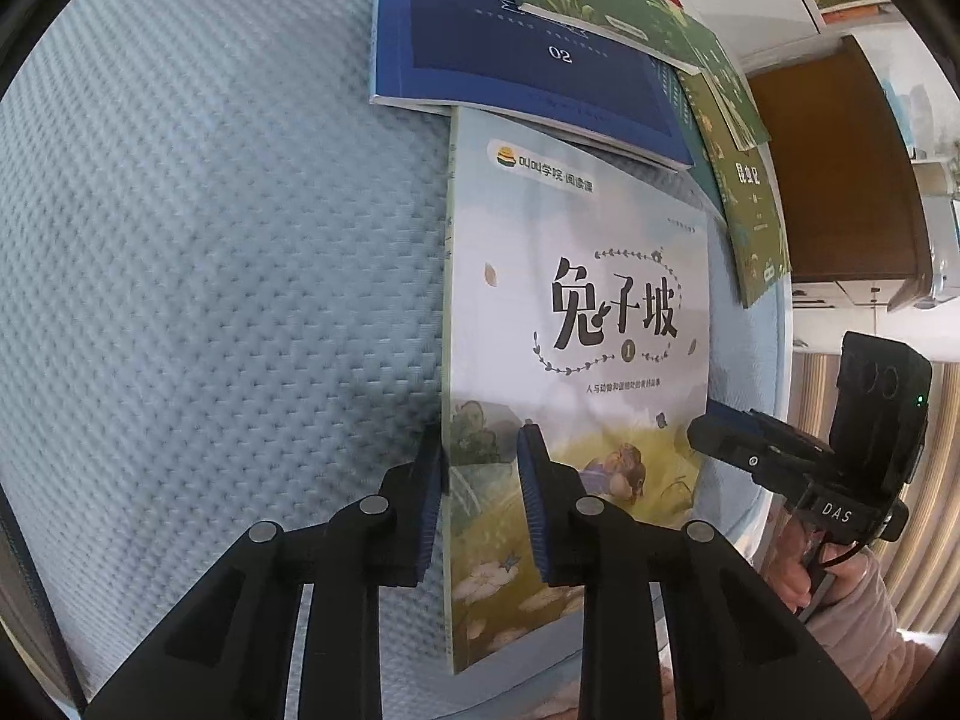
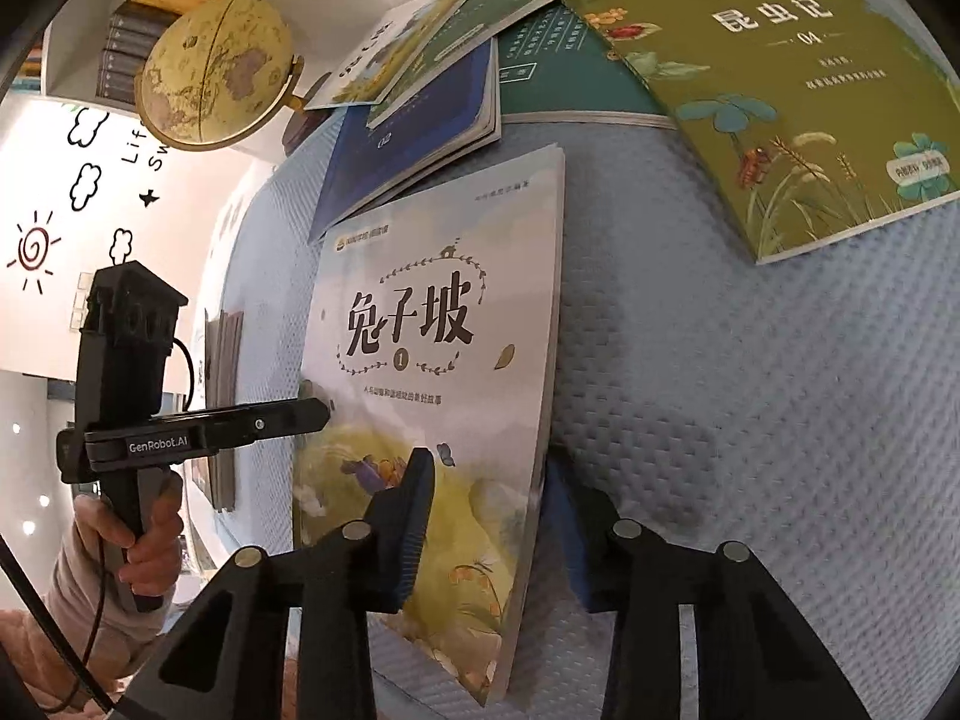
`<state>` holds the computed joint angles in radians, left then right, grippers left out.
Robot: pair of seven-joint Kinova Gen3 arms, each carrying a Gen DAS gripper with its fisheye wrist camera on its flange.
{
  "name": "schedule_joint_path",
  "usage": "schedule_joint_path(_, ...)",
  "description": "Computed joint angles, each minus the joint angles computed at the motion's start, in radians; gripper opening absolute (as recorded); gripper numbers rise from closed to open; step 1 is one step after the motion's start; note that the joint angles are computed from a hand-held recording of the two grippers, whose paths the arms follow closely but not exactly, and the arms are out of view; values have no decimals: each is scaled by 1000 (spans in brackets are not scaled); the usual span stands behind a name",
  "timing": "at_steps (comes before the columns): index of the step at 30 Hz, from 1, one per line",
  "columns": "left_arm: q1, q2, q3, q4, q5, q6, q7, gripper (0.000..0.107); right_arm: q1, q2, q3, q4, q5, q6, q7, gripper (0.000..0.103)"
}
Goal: Organize books
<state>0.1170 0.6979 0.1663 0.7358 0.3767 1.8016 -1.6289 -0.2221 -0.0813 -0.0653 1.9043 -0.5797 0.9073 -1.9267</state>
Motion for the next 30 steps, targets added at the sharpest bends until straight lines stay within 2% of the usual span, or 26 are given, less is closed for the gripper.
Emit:
schedule_joint_path(4,-23,-29,-3,54,12,-33,-14,22,-7,8,-6,-21,12,27,1,37)
schedule_joint_path(12,-56,-58,-1,105,33,-58,-35,22,0,-24,11,50,-70,-42,37,36)
schedule_joint_path(16,-64,-67,-1,123,53,-65,-23,21,8,-37,42,88,-159,-46,94,36)
schedule_joint_path(20,-98,-56,4,121,85,-25,-12,21,14,-59,40,111,-179,-41,81,36)
schedule_joint_path(23,-133,-78,8,170,101,-1,-59,21,19,-68,56,127,-212,-4,85,36)
schedule_joint_path(25,-165,-88,9,223,132,15,-84,21,19,-76,63,145,-235,6,114,36)
schedule_joint_path(27,-189,-102,2,273,167,-5,-96,21,19,-80,68,170,-276,-16,150,36)
schedule_joint_path(30,-197,-95,-4,277,195,-6,-74,21,21,-50,74,159,-308,-24,205,36)
